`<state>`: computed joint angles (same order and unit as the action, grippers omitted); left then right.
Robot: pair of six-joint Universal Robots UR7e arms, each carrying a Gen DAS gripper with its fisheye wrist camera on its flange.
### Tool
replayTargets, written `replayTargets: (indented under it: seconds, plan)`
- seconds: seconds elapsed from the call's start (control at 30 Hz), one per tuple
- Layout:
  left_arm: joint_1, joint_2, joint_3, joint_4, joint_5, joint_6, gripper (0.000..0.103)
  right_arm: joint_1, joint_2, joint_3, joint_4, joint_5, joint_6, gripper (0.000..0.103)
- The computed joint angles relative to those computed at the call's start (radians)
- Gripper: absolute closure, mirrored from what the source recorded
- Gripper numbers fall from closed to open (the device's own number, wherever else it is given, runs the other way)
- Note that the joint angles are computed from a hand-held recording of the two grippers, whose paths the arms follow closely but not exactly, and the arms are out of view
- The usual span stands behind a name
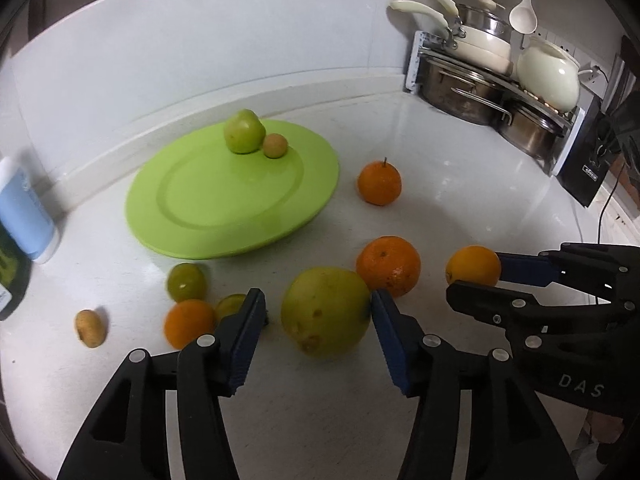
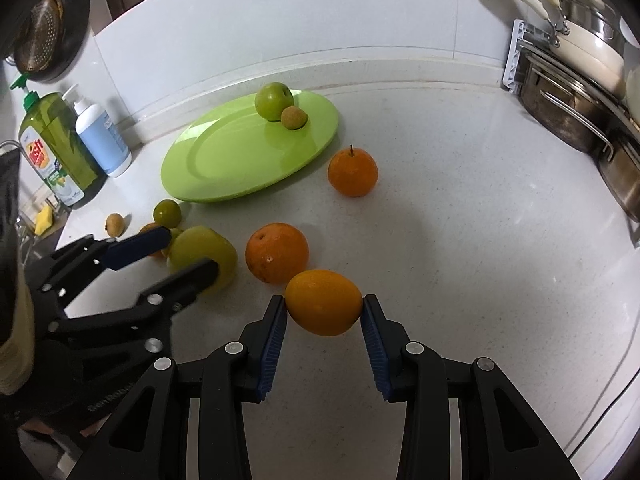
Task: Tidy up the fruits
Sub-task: 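Carry the orange and pear to the green plate and open both grippers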
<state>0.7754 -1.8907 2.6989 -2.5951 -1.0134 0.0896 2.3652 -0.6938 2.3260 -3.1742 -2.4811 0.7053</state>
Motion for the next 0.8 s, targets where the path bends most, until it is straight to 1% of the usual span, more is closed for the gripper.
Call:
replayTargets:
  seconds: [0.1,0.17,0.23,0.3,0.37,0.43,0.63,0.8]
  plan:
    - [0.006,0.038,-0.005,-0.01,-0.006,0.01,0.048,-0.001,0.002,-0.001,-0.008,-0.004,-0.001,0.064]
    - [0.018,0.052,-0.008,-0.017,-0.015,0.016,0.052,-0.005,0.003,0.002,-0.014,-0.002,0.002,0.064]
    - [0.025,0.049,-0.01,-0.016,-0.023,0.013,0.054,-0.008,0.004,0.002,-0.009,-0.003,0.008,0.064]
    - [0.016,0.037,-0.006,0.0,-0.016,0.008,0.054,-0.01,0.003,0.002,-0.009,0.0,0.007,0.064]
    - [0.001,0.02,-0.001,0.022,0.0,-0.003,0.054,-0.011,0.003,0.003,-0.015,0.003,0.0,0.064]
    - [-0.005,-0.005,-0.001,0.048,0.001,-0.019,0.054,-0.011,0.002,0.003,-0.016,0.003,-0.005,0.064]
    - [-0.028,-0.082,-0.018,0.143,0.023,-0.095,0.054,0.001,-0.002,-0.002,-0.006,-0.001,-0.008,0.064]
    - [-0.073,-0.156,-0.023,0.21,0.046,-0.135,0.054,0.022,-0.009,-0.011,0.005,-0.004,-0.01,0.064]
